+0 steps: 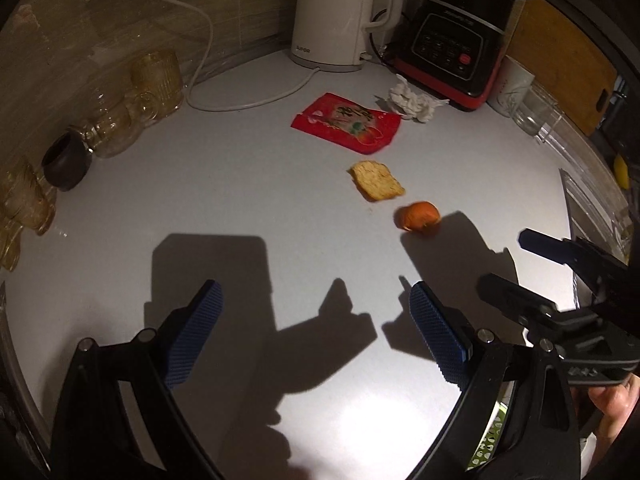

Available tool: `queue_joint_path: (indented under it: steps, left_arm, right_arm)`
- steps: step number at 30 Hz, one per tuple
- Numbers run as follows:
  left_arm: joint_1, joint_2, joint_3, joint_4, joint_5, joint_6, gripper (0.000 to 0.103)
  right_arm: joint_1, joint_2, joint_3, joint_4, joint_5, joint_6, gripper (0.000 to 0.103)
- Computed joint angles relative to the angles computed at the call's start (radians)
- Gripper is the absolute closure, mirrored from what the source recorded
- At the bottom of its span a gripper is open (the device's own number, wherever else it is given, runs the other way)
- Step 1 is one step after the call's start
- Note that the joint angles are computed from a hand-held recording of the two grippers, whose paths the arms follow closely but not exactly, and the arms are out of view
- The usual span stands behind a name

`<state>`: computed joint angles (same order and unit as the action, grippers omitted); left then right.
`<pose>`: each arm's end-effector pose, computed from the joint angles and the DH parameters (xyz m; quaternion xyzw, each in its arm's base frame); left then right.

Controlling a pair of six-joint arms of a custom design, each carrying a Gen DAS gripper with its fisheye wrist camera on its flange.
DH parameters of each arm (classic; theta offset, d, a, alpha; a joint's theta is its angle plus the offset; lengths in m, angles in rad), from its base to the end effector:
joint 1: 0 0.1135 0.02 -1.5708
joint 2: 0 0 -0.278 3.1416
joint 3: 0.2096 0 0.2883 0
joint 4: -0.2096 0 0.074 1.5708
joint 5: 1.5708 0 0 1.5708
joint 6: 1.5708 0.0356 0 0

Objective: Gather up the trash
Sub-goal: 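Move both tools back over the counter toward the cracker and orange peel, then grasp the orange peel with the right tool while the left tool grasps the cracker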

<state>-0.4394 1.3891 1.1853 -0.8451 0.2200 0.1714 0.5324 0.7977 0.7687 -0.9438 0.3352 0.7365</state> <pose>0.2793 -0.1399 0.2943 0.3158 0.9074 -0.1394 0.2400 0.1525 0.0762 0.2753 0.1449 0.9323 0.0438 0.3284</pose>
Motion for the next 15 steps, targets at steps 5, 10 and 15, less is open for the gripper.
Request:
queue_joint_path:
  steps: [5,10,15]
  left_arm:
    - [0.022,0.091,0.055,0.02,0.02,0.001,0.013]
    - [0.027,0.14,0.075,0.038,0.027,-0.009,0.013]
    - [0.018,0.168,0.084,0.047,0.024,-0.019,0.013]
  right_arm:
    - [-0.135,0.151,0.0,0.148,-0.096,-0.134,0.03]
    - [-0.187,0.231,0.003,0.208,-0.137,-0.178,0.045]
    - [-0.194,0.259,0.001,0.223,-0.141,-0.177,0.06]
